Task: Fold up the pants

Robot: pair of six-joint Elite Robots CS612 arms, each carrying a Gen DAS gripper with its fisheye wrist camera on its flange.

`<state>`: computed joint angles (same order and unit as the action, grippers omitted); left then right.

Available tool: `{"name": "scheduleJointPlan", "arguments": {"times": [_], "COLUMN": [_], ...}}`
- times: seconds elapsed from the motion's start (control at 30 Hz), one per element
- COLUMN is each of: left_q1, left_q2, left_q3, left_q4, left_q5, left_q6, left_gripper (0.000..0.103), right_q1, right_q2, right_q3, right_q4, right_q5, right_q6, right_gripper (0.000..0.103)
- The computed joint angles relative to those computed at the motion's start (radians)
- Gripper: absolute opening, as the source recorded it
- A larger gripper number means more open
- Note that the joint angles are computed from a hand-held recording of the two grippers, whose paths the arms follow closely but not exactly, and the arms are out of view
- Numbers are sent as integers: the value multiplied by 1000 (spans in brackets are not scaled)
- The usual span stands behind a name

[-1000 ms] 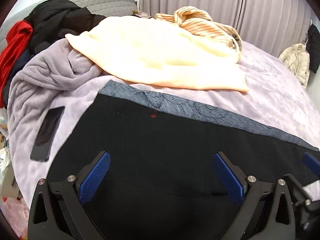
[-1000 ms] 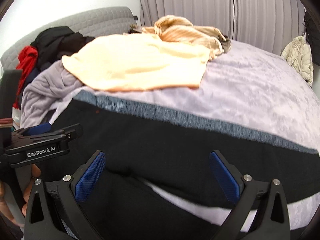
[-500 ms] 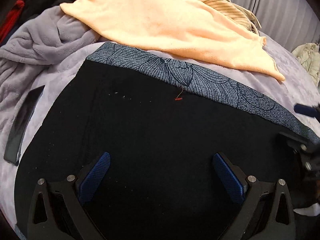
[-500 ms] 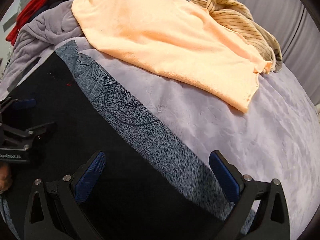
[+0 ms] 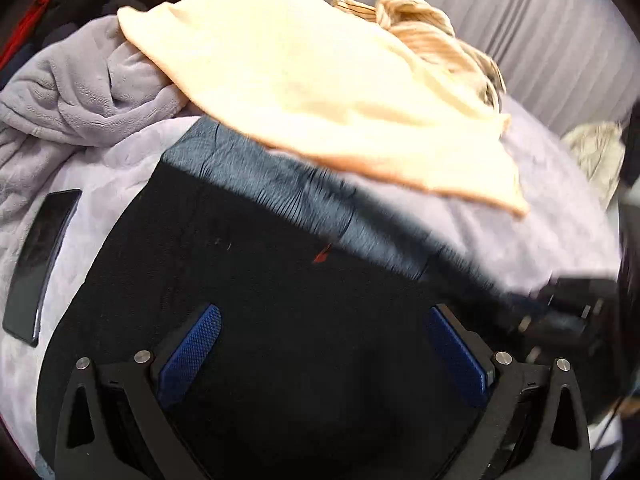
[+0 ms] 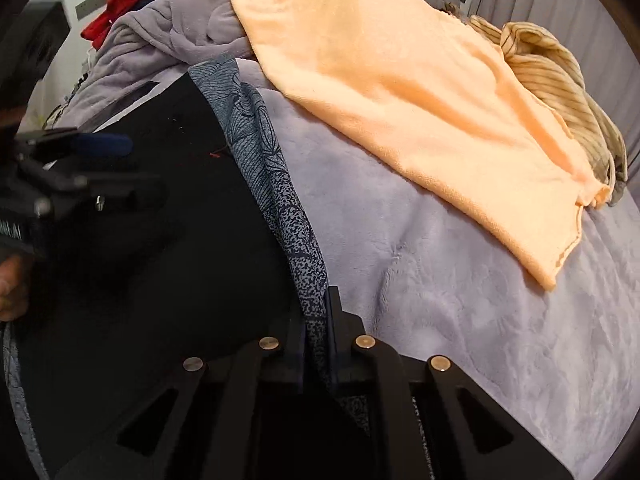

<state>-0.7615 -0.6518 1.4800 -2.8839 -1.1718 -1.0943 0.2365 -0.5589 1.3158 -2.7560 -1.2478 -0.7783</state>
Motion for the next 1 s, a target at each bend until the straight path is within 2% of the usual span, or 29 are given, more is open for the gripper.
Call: {"name": "scheduleJointPlan", "arguments": {"times": [0.07, 0.1, 0.17, 0.2, 0.23, 0.27, 0.3, 0.33, 0.37, 0.4, 0.43, 0.5, 0.53, 0.57, 0.6, 0.63, 0.67, 0.7, 0.73, 0.77, 0.9, 1.0], "left_q1": [32, 38, 55, 65, 72, 80, 82, 77, 70, 67, 63, 60, 62, 61, 60, 58, 57, 54, 51, 47, 20, -31], "left_q2": [9, 15, 38, 59, 77, 103, 117, 130, 138, 140, 142, 142, 141, 134, 127, 121, 114, 101, 92, 77, 11, -74], "left_q3": [-38, -52, -122, -175, -212, -267, -296, -329, -354, -358, -367, -367, -356, -340, -322, -310, -295, -269, -251, -222, -108, 31], "left_q4": [2, 11, 128, 222, 281, 381, 439, 518, 554, 553, 572, 583, 565, 547, 524, 510, 495, 469, 445, 408, 255, 121], "left_q5": [-99, -118, -143, -153, -164, -185, -196, -165, -132, -125, -113, -100, -105, -108, -104, -101, -99, -99, -97, -91, -49, 47], "left_q6": [-65, -90, -145, -181, -194, -203, -207, -211, -186, -172, -168, -174, -176, -174, -171, -168, -162, -160, -161, -163, -163, -169], "left_gripper": [103, 103, 103, 103, 103, 103, 95, 78, 71, 56, 46, 40, 38, 38, 37, 34, 33, 30, 28, 26, 20, 20], "right_q1": [0, 1, 4, 4, 6, 9, 9, 10, 12, 15, 16, 17, 19, 20, 21, 25, 22, 14, 13, 13, 0, -4], "right_q2": [-21, -32, -49, -53, -54, -51, -49, -46, -40, -36, -33, -19, -12, -3, 8, 18, 23, 21, 17, 5, -76, -141], "right_q3": [44, 64, 111, 127, 135, 135, 135, 134, 130, 129, 119, 87, 69, 49, 20, -10, -36, -42, -43, -24, 120, 238], "right_q4": [-73, -102, -178, -207, -227, -232, -236, -245, -258, -269, -249, -219, -195, -171, -124, -71, 9, 66, 82, 55, -94, -204], "right_q5": [4, 3, -2, -8, -14, -19, -25, -33, -45, -60, -67, -85, -90, -94, -102, -111, -91, -43, -36, -38, 38, 70], "right_q6": [-16, -28, -54, -63, -61, -54, -49, -45, -42, -35, -39, -53, -56, -55, -51, -45, -35, -22, -4, -1, 1, -18], "right_gripper": [8, 8, 8, 8, 8, 8, 8, 8, 8, 8, 12, 42, 69, 74, 74, 70, 58, 24, 16, 11, 10, 10]}}
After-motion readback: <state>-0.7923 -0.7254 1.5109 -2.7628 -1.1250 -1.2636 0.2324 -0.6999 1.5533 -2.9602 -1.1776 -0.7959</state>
